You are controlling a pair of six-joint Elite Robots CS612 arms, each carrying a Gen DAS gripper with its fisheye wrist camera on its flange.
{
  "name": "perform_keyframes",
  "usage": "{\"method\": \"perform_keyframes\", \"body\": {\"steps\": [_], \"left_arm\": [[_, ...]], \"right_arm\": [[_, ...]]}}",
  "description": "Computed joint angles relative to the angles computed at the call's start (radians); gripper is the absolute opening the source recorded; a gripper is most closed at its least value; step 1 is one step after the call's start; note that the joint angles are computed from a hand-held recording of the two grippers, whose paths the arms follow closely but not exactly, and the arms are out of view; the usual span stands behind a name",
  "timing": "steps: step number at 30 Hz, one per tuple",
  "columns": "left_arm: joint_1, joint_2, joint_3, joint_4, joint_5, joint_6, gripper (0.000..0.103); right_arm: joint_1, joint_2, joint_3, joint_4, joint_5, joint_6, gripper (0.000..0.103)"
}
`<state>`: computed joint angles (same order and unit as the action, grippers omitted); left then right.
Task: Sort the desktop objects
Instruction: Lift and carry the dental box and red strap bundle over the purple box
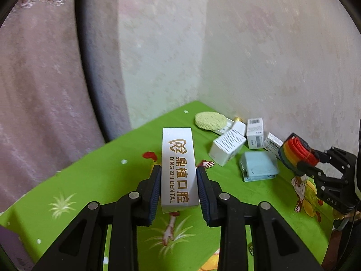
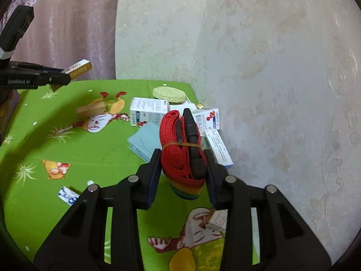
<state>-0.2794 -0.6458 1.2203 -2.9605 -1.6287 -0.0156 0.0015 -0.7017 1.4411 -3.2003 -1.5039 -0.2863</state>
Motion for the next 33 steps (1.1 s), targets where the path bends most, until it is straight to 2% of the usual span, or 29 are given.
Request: {"method": "perform_keyframes", "body": {"steps": [11, 14, 23, 27, 33], "left_arm": [[0.002, -0.064, 0.073, -0.026, 0.138, -0.01, 0.032], [0.003, -0.088, 0.104, -0.04, 0.194, -0.014, 0.032], [0.024, -0.167, 0.234, -0.17, 0.388, -0.101, 0.032], [0.036, -0.194, 0.279, -0.175, 0.489, -0.146, 0.032], [0.056, -0.23, 0.346, -0.16, 0.611, -0.243, 0.032]], "right_arm": [[0.016, -0.015, 0.022, -0.017, 0.011, 0.005, 0.039], [0.023, -0.021, 0.026, -0.018, 0.016, 0.013, 0.039], [0.07, -0.022, -0.002, -0.02, 0.074, -0.023, 0.039], [0.097, -0.022, -0.014, -0.02, 0.085, -0.031, 0.039], [0.137, -0.019, -0.04, 0.008, 0.141, -0.06, 0.039]]}}
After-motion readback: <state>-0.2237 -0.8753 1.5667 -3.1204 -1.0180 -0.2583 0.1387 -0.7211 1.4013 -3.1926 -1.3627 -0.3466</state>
